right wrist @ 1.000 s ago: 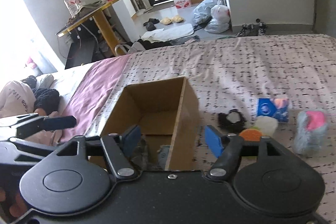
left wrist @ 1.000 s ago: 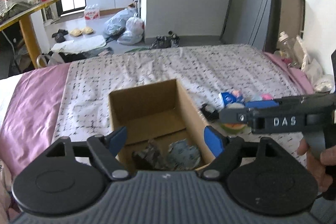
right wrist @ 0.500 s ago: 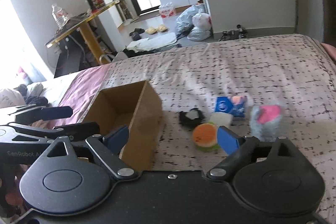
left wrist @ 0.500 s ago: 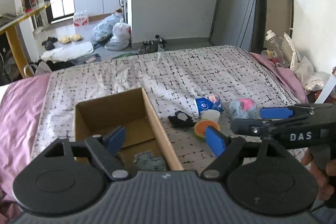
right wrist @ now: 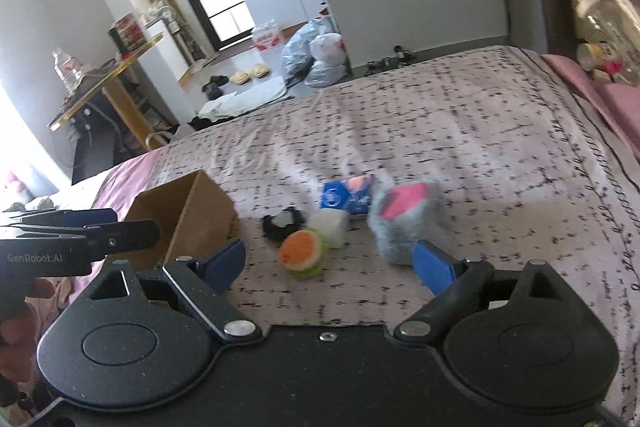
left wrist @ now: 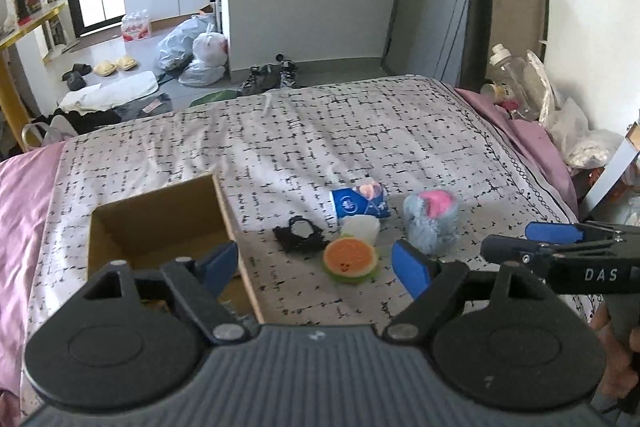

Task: Organize soft objects
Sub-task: 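Move both tools toward the grey fluffy plush with the pink patch, then grasp the grey fluffy plush between both tools from either side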

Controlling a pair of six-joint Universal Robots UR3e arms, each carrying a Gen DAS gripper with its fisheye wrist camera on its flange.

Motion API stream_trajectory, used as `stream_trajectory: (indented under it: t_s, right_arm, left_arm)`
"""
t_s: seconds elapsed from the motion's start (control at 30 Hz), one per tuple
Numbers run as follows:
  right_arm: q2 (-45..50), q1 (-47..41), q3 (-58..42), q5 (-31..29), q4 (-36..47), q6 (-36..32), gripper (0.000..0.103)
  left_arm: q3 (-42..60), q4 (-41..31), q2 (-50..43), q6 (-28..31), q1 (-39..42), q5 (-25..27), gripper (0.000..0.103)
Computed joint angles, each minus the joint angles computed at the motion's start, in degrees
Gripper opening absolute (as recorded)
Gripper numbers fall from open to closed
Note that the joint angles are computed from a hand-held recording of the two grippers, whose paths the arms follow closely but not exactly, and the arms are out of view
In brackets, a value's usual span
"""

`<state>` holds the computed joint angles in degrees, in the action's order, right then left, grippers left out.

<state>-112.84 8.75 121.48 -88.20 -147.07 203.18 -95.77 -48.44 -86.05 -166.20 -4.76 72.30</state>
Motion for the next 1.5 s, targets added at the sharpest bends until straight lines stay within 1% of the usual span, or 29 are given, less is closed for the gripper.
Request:
stream_trajectory:
  t_s: [0.3, 0.47, 0.53, 0.57, 0.63, 0.77, 0.87, 0.93, 1.03, 1.07, 1.1, 1.23, 1.3, 1.37, 1.43, 1.5]
  right_arm:
    - [-8.22, -9.98, 6.54, 6.01, 1.42, -2.34, 0.090]
    - [-9.49, -14.32, 8.13, 9.07, 1.82, -3.12, 0.081]
    - [-10.19, -16.60, 8.54, 11.05, 2.82, -3.75, 0.077]
    - [-10.24, -17.42, 8.47, 11.55, 3.47, -4.07, 0.075]
    - [-10.82, -19.31, 8.51, 12.62, 4.82, -5.29, 0.074]
    - [-12.28, -23.39, 8.87, 15.31, 7.14, -6.99, 0.069]
    - [-11.83, -25.27, 9.06, 16.48, 7.48, -8.05, 0.062]
    - [-11.69, -26.57, 9.42, 17.52, 7.49, -8.63, 0.058]
    - [-11.02, -27.97, 9.82, 18.65, 7.26, -8.71, 0.052]
    - [-10.89, -28.43, 10.09, 19.01, 7.01, -8.70, 0.052]
    - [-10.67, -28.79, 10.30, 19.22, 6.77, -8.60, 0.052]
    - [-9.03, -30.22, 10.66, 20.86, 6.14, -8.82, 0.042]
    - [-7.91, -30.75, 11.02, 21.67, 5.21, -8.57, 0.042]
    - [-6.28, -30.50, 11.09, 21.79, 4.09, -8.23, 0.042]
    - [-4.13, -29.94, 10.96, 21.44, 2.56, -7.78, 0.042]
    - [-2.17, -29.85, 10.83, 21.99, 1.19, -6.94, 0.042]
  left_arm:
    - [3.36, 2.02, -6.08, -2.63, -4.70, -0.46, 0.083]
    - [5.90, 3.52, -10.24, -3.94, -6.69, -1.46, 0.082]
    - [7.18, 3.60, -11.99, -4.29, -7.31, -2.31, 0.081]
    - [8.01, 3.40, -12.97, -4.66, -7.49, -3.05, 0.080]
    - [9.27, 3.65, -14.77, -5.40, -7.80, -4.26, 0.079]
    - [11.83, 4.16, -18.25, -7.19, -8.82, -5.14, 0.074]
    - [14.06, 4.12, -20.98, -8.11, -9.66, -6.03, 0.070]
    - [15.37, 4.23, -22.84, -8.30, -10.08, -6.61, 0.069]
    - [18.27, 2.88, -25.86, -9.63, -10.49, -7.42, 0.060]
    - [18.89, 2.52, -26.67, -9.94, -10.41, -8.12, 0.056]
    - [19.10, 2.55, -27.22, -10.12, -10.30, -8.63, 0.053]
    - [20.71, 2.40, -30.02, -11.14, -10.39, -9.77, 0.045]
    - [21.69, 2.69, -31.61, -11.91, -10.50, -10.23, 0.040]
    - [22.48, 3.33, -33.00, -13.16, -10.61, -10.14, 0.038]
    - [23.43, 3.15, -34.35, -14.16, -10.30, -11.12, 0.038]
    - [24.36, 3.73, -35.94, -14.76, -10.09, -11.74, 0.034]
